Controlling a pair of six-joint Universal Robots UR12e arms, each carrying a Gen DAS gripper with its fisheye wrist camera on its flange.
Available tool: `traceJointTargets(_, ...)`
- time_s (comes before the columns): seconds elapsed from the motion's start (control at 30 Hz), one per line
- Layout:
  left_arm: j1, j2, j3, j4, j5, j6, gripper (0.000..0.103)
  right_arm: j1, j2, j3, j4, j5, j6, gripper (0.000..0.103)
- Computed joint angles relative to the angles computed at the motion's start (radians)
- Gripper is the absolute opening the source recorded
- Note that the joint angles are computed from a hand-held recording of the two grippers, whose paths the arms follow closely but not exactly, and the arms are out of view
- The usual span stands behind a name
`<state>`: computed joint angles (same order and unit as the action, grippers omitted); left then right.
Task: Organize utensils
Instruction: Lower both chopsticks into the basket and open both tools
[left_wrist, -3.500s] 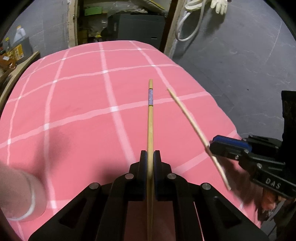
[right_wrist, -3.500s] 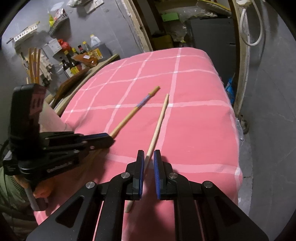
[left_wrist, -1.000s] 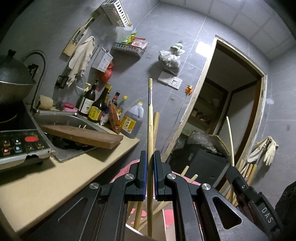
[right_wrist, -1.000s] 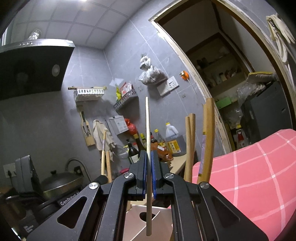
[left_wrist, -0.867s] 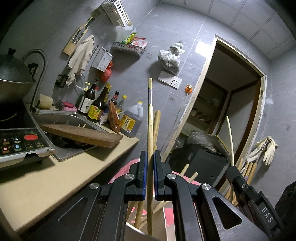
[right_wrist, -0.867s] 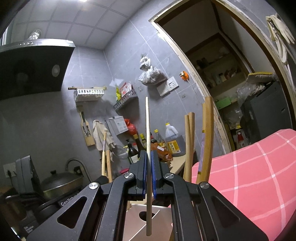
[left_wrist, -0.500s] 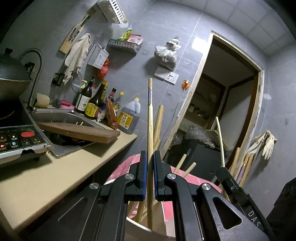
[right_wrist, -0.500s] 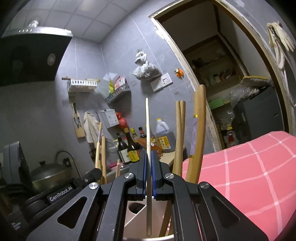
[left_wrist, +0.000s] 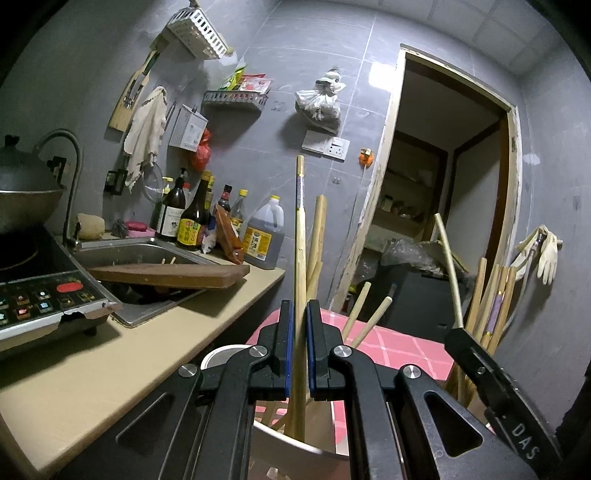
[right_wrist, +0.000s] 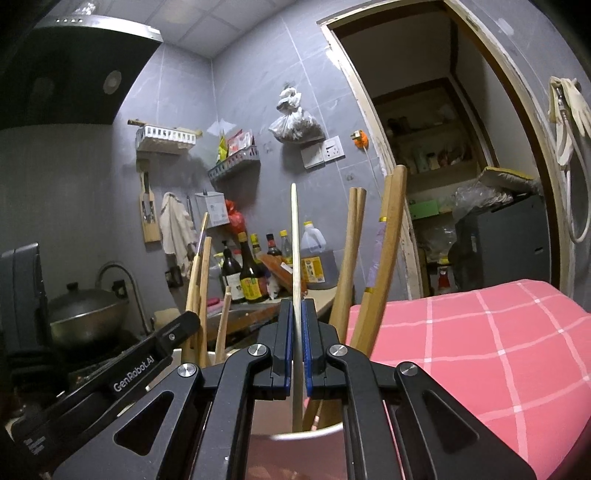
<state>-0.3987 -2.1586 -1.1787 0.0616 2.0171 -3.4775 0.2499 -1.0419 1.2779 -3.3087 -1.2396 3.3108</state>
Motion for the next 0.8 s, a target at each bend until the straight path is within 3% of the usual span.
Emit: traceJointTargets(0.8, -0.020, -0.006, -0.014, 0.018, 0.031, 0.119, 0.005, -0.020, -0.043, 0.052, 0.059, 0.046, -0.045, 0.003)
